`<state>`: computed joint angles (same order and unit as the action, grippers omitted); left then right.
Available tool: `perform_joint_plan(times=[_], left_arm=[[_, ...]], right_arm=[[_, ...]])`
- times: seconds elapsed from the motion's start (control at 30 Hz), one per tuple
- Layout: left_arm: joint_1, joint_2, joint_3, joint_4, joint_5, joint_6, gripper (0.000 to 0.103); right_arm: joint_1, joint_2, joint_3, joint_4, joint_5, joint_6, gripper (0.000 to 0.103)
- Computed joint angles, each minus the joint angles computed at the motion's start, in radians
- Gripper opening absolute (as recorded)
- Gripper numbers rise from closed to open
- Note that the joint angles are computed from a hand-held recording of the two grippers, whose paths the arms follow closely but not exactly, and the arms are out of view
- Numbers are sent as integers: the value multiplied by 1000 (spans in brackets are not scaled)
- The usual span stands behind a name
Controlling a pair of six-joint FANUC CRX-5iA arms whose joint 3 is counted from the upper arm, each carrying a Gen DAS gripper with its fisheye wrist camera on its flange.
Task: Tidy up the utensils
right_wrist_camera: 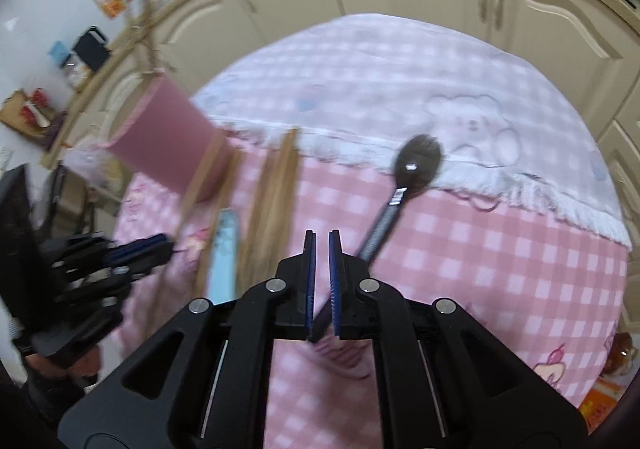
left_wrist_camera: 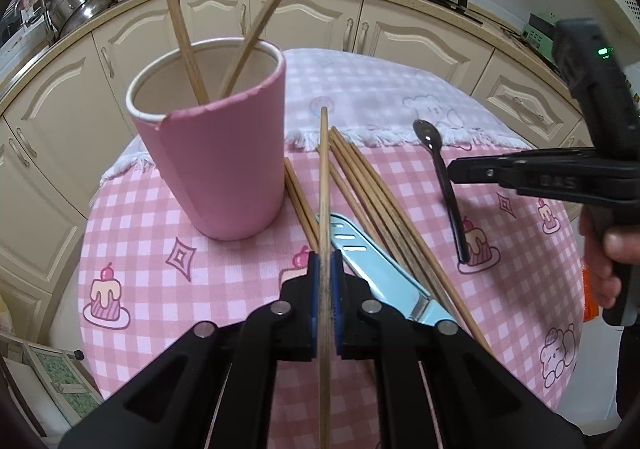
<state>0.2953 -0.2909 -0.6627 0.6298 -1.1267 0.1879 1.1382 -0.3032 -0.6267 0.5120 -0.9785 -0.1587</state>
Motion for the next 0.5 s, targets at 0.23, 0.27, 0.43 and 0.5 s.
perform_joint_plan(times=[0.23, 0.27, 0.43, 0.5], left_arm=[[16, -7, -4, 20, -10, -29, 5], [19, -9, -4, 24, -16, -33, 5], [28, -28, -12, 42, -32, -55, 5], [31, -35, -15, 48, -37, -60, 5]], right_arm=[[-52, 71, 66, -48, -86, 23, 59], [-64, 90, 81, -60, -92, 40, 58], [-90, 192, 149, -78, -164, 142, 21], [-82, 213, 156, -66, -170, 171, 13]])
